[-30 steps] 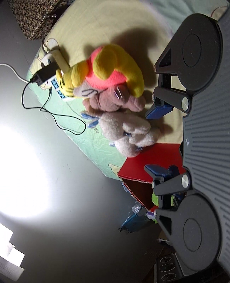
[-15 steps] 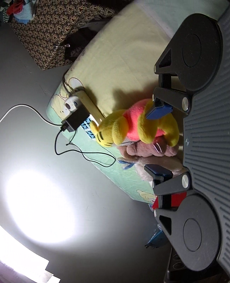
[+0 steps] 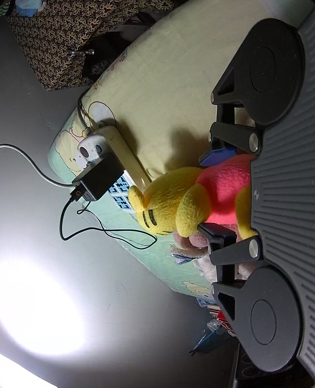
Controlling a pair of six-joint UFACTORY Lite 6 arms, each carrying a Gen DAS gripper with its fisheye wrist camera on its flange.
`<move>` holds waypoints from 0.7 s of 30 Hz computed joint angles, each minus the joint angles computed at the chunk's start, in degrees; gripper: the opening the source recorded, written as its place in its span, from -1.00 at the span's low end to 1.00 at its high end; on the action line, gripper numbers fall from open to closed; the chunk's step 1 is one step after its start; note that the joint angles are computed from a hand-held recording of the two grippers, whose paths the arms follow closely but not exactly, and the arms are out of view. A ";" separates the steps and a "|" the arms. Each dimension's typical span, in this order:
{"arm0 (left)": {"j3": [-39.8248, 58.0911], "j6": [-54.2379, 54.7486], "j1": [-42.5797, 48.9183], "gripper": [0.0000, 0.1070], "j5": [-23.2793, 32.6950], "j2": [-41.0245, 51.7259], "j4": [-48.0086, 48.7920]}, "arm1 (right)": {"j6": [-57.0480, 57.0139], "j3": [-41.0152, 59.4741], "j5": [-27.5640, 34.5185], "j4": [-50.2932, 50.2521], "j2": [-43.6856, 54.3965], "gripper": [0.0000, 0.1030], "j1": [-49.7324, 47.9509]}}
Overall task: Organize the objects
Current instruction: 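Move the right gripper onto the yellow tiger plush and close it, then lift the yellow tiger plush off the bed with the right gripper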
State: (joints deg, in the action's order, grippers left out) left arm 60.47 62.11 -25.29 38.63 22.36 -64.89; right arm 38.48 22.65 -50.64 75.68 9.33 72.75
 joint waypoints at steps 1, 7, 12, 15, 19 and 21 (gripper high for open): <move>1.00 0.04 -0.09 0.77 -0.05 1.05 0.10 | 1.79 -0.28 0.36 -3.45 0.57 0.10 -1.79; 6.43 -0.25 -1.13 0.77 -1.35 6.98 0.91 | 11.85 0.39 0.02 -19.06 6.13 0.12 -9.64; 8.26 1.63 -1.28 0.84 -1.45 9.40 -0.54 | 15.94 -0.84 -1.50 -21.83 6.45 0.05 -9.92; 7.63 2.76 -2.25 0.84 -3.01 9.06 -1.10 | 16.44 -2.51 -1.51 -20.69 4.13 -0.08 -8.27; 6.37 3.66 -2.71 0.82 -3.62 7.67 -1.53 | 14.71 -3.60 -0.84 -13.63 1.20 -0.13 -3.55; 5.50 3.86 -2.52 0.77 -3.70 6.67 -1.56 | 11.70 -3.37 -0.42 -7.57 -0.26 -0.14 0.12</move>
